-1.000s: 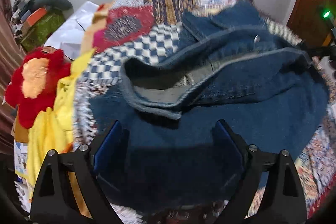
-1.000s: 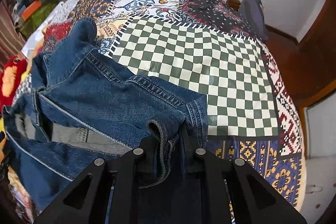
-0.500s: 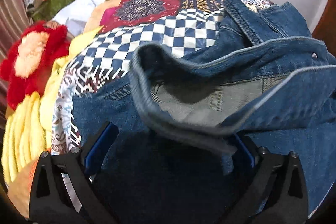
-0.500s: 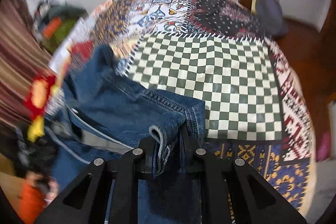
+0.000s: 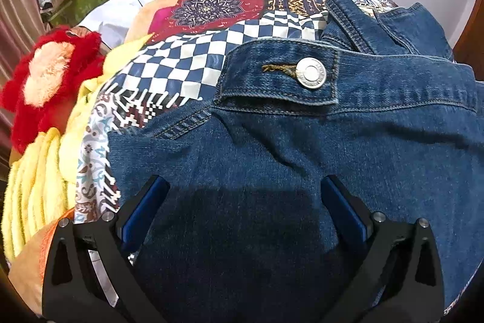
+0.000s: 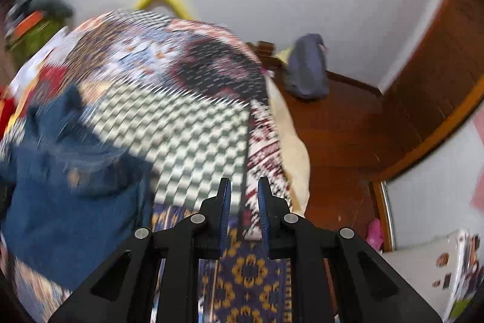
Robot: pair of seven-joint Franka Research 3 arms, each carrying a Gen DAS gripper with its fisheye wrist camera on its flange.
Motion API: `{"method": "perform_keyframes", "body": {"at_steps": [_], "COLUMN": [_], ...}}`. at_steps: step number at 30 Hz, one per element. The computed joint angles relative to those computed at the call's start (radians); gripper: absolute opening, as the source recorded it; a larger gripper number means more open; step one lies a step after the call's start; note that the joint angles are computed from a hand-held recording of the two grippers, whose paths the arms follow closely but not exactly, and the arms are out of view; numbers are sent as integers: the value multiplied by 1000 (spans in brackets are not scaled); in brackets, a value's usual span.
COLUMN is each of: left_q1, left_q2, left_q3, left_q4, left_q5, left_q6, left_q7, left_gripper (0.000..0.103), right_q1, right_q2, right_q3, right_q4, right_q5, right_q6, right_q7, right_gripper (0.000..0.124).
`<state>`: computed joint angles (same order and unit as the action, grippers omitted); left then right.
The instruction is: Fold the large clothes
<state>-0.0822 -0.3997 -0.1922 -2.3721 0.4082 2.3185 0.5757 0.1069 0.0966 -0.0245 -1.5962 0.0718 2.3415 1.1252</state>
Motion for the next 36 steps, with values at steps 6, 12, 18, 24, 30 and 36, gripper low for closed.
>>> {"method": "perform_keyframes", "body": {"at_steps": [6, 12, 18, 24, 30, 36], "left_q1": [-3, 7, 33, 48, 13, -60], "left_q2": [-35, -48, -91, -171, -187, -82], "left_q3": [-23, 15, 60, 45, -31, -38], "left_q4": [27, 45, -38, -79, -20, 56], "left_q5": [50, 56, 2, -29, 45, -12], "left_q6": [-103, -194, -155, -131, -147, -90], "left_q7": [30, 110, 143, 134, 134, 165], "left_gripper": [103, 103, 103, 103, 103, 103], "right_q1": [10, 76, 148, 144, 147, 179], "right_q2": [-52, 15, 52, -50, -200, -252], "right_q3": [26, 59, 50, 54, 74, 76], "right_q4": [-90, -104, -139, -258, -392, -412], "right_q5": [227, 175, -61, -115, 85, 278], "right_q6": [-107, -108, 68, 183, 204, 65], "right_q7": [-157, -98, 89, 55, -132, -198], "right_gripper": [13, 13, 13, 13, 13, 13]}}
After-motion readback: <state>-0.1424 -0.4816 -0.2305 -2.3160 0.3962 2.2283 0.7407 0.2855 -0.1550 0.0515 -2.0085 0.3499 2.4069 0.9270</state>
